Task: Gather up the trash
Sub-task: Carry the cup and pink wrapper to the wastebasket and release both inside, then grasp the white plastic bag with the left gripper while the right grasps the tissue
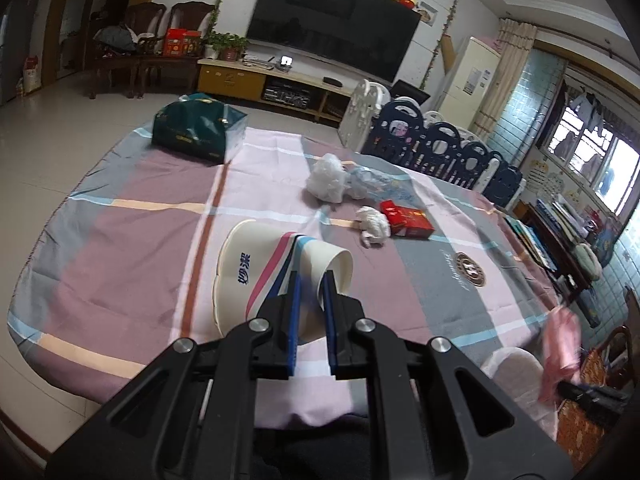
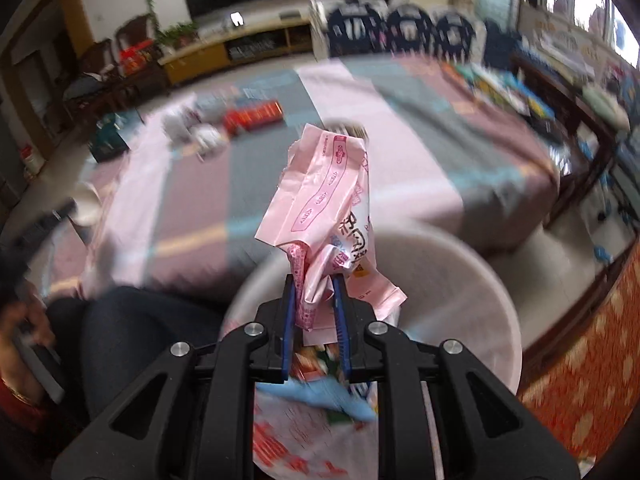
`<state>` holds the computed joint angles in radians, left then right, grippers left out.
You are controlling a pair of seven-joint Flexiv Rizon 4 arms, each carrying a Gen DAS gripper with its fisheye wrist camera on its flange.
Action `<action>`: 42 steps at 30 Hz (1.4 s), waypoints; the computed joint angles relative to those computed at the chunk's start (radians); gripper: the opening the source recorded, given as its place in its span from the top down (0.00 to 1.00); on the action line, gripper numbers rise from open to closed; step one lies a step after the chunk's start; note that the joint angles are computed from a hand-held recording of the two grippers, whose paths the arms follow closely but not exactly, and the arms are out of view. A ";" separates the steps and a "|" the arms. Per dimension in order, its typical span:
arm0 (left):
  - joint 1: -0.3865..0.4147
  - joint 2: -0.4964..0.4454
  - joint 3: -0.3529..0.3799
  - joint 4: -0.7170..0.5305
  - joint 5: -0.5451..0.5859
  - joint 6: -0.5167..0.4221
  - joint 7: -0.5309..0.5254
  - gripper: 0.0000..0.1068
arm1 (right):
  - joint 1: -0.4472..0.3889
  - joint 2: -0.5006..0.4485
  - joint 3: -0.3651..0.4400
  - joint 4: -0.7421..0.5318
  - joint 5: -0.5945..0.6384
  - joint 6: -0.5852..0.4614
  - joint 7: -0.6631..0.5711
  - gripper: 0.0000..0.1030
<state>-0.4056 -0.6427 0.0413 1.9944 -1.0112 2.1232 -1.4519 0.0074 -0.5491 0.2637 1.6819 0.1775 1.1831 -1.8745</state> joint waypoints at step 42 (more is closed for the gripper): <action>0.223 -0.418 0.410 -0.972 0.763 -1.079 -0.522 0.08 | 0.005 -0.097 -0.043 -0.161 0.053 -0.135 0.203 0.26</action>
